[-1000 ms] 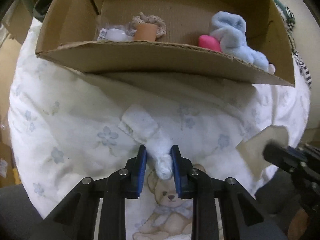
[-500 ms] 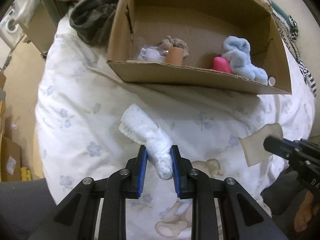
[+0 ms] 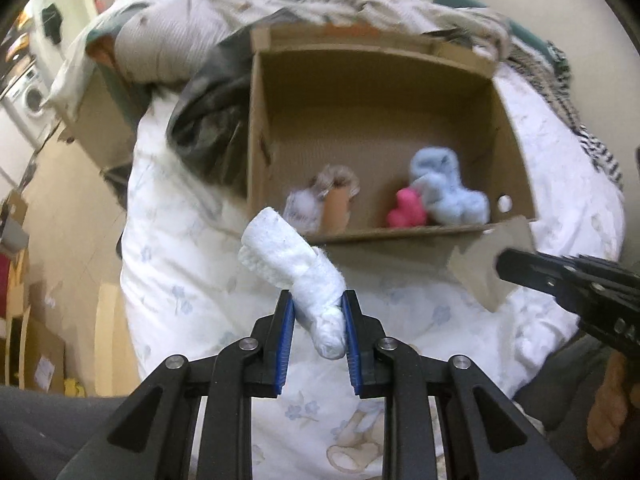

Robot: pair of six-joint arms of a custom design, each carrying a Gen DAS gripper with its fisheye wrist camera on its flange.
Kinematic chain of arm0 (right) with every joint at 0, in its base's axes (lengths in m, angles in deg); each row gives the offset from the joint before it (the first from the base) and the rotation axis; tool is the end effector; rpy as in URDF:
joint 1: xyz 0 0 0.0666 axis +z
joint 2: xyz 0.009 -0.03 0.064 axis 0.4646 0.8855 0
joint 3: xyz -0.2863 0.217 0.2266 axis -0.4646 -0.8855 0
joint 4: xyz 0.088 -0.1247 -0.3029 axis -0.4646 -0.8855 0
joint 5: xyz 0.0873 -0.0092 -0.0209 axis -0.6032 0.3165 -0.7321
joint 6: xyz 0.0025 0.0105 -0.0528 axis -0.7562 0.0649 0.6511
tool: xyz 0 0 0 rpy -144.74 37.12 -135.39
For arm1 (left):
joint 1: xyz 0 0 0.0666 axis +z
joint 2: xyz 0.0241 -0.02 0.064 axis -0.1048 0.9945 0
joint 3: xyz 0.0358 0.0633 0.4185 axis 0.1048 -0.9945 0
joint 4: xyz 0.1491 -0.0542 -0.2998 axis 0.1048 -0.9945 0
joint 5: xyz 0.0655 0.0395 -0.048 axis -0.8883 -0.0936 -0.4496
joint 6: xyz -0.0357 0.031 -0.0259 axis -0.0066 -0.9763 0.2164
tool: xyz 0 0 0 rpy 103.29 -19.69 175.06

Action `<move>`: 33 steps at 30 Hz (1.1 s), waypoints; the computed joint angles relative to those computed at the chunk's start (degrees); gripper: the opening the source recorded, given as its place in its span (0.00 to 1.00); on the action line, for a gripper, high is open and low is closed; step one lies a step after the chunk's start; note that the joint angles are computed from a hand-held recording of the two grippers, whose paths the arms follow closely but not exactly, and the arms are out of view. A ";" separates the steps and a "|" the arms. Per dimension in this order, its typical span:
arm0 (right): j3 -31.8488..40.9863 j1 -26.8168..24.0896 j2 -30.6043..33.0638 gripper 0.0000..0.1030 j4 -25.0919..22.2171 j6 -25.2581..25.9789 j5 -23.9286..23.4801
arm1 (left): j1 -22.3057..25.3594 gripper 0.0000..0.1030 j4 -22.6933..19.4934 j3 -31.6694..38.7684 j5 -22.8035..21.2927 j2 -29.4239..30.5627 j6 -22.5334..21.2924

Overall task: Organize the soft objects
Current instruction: 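Carry both items into the box and open both grippers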

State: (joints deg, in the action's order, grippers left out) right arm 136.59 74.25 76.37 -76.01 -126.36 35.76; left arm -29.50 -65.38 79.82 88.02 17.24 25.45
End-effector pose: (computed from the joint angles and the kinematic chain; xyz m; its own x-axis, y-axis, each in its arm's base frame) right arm 0.3831 0.3875 0.4037 -0.7153 0.5673 -0.4081 0.4034 0.8121 0.4217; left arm 0.5124 -0.2311 0.4067 -0.6002 0.6630 -0.4474 0.7490 0.6621 -0.0237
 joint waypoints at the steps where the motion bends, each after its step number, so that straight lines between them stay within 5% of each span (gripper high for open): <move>1: -0.01 -0.09 -0.27 0.08 0.42 0.12 0.54 | -0.07 0.20 0.52 0.38 -0.07 -0.28 -0.20; 22: 3.64 -5.67 -2.45 0.08 -2.48 5.31 7.32 | -1.92 0.21 -4.51 23.20 -0.68 10.90 2.28; 33: -1.74 -8.00 -1.63 0.08 1.20 2.07 3.79 | -3.63 0.21 -2.44 21.06 -0.57 13.37 1.81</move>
State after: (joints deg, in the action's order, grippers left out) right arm 134.85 66.24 74.74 -74.80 -124.28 39.54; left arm -33.13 -67.82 100.88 87.46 30.61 27.26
